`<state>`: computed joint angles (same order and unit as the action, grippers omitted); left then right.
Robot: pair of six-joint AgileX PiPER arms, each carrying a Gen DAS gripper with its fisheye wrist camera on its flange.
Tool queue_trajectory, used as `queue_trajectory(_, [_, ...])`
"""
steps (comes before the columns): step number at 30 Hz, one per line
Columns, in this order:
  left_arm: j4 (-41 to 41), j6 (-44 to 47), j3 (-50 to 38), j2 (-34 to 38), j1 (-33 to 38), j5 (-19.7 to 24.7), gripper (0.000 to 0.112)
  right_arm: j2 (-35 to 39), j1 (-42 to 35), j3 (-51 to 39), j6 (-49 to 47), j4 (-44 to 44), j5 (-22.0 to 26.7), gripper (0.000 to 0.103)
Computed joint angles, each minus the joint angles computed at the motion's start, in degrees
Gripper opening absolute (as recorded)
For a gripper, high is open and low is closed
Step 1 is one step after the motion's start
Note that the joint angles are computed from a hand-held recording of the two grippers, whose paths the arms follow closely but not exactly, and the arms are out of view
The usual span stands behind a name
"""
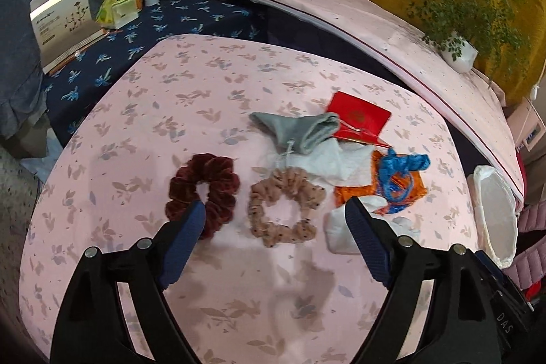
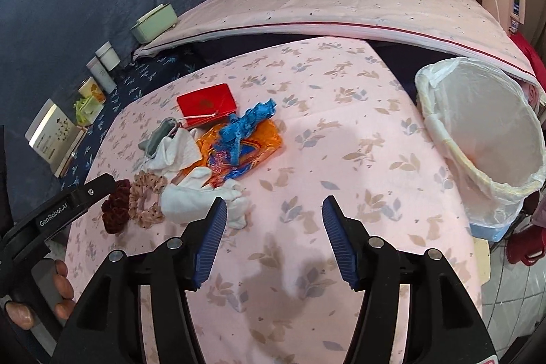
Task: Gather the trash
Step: 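Move both tools back over the remaining items on the table, then grasp the dark red scrunchie with the left tool while the right tool grasps the white glove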
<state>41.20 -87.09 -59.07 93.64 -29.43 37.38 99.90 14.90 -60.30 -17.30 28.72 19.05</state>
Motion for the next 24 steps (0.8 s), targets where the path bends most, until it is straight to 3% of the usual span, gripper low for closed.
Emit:
queue_trajectory(6, [-2.14,1.43,6.33,-2.68,7.41,-4.69,0.08,2.81,5.17,-2.4,5.77,-4.26,-0.78,0.063])
queue_trajectory(15, [-5.76,6.55,8.69,-0.04,15.06,-10.97,0.079,8.16,9.76,-9.44,16.29,-12.39,-0.09,0.064])
queue_trajectory(20, [-10.61,12.56,8.43,3.13,16.94,-14.25,0.065,12.15,11.07,-12.79,21.59,-17.38,0.98,0.064])
queue_trajectory(24, [-9.82,11.88,9.21,3.52,16.26,-16.18,0.053,13.99,10.74,-12.81,21.75,-17.38,1.23,0.064])
